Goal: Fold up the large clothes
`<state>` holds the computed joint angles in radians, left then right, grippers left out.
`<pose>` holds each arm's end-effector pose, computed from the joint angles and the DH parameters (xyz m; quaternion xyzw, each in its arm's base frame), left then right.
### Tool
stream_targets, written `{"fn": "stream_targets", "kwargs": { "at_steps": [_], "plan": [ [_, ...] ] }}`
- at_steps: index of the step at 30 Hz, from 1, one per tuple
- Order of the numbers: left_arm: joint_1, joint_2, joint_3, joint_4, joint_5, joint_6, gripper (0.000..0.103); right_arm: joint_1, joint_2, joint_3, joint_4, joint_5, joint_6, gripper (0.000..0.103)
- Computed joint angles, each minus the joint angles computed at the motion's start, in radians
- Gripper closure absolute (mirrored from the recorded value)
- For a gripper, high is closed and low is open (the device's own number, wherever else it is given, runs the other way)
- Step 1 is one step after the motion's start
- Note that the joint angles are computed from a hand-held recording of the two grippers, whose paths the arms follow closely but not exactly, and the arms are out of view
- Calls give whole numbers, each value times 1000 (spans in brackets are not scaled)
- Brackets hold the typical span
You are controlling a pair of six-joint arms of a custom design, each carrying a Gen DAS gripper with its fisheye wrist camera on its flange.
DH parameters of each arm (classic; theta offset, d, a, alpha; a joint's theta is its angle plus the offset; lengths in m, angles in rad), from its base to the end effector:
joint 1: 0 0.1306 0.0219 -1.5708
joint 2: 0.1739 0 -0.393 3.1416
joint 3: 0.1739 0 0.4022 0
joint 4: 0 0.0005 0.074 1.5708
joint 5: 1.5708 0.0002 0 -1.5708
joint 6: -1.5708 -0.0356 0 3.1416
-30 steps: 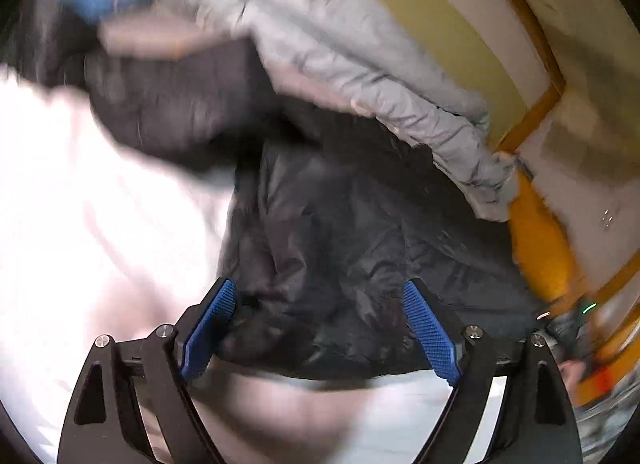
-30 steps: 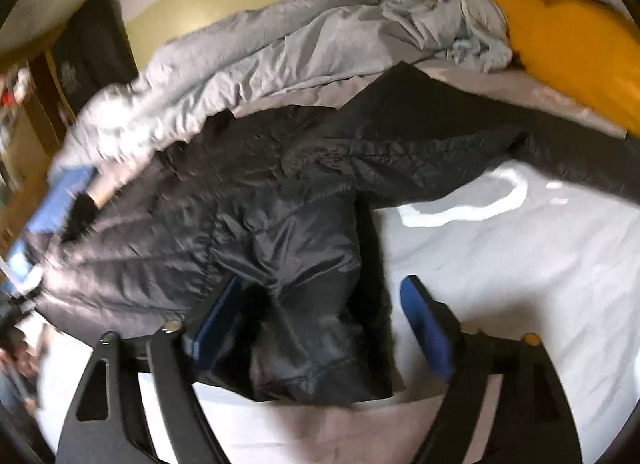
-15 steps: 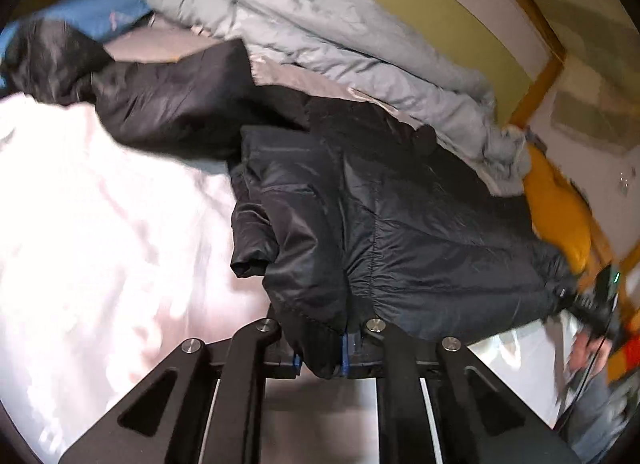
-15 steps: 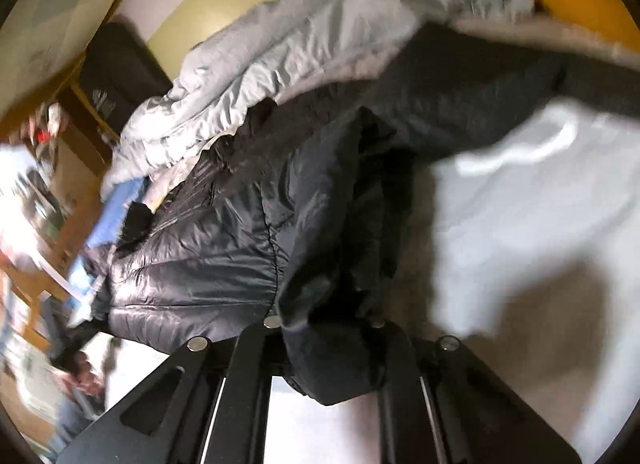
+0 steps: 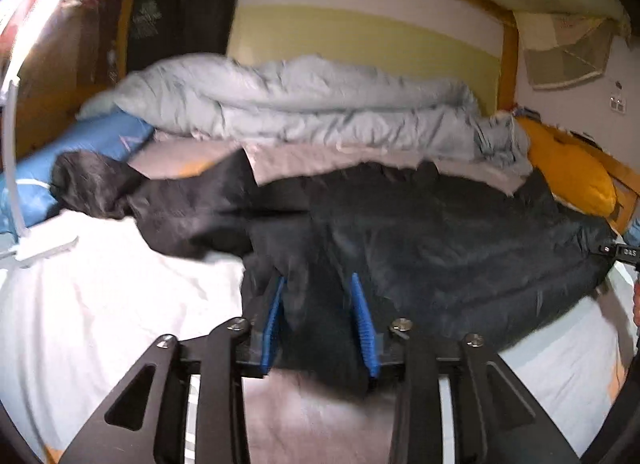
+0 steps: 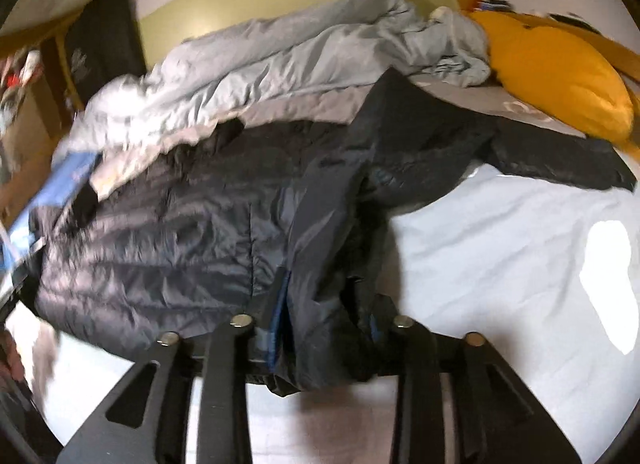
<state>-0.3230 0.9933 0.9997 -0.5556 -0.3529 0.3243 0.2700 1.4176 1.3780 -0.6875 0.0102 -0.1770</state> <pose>0.3463 -0.1035 0.4384 -0.0864 0.8588 -0.0079 0.5050 0.4953 0.1362 0.4346 -0.0403 0.9114 0.0862 0.4003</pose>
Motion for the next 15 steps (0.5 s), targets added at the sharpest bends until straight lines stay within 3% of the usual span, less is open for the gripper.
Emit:
{"fn": "stream_targets", "kwargs": {
  "at_steps": [1,3,4,5,7,11,15],
  "plan": [
    [-4,0,2,7,-28,1,47,3,-13,-13,17,27,-8,49],
    [-21,-11,-2,29,-86,-9,33,12,-41,-39,72,81,2,36],
    [-31,-17,-3,47,-106,-21,29,17,-53,-49,97,85,17,26],
    [-40,-23,-5,64,-117,-34,28,23,-66,-59,119,84,27,23],
    [-55,-21,3,71,-129,-59,16,36,-87,-81,181,48,37,14],
    [-84,13,22,74,-159,-104,12,69,-99,-94,229,-39,81,2],
    [-88,67,49,28,-114,-49,6,115,-65,-77,223,24,132,0]
  ]
}}
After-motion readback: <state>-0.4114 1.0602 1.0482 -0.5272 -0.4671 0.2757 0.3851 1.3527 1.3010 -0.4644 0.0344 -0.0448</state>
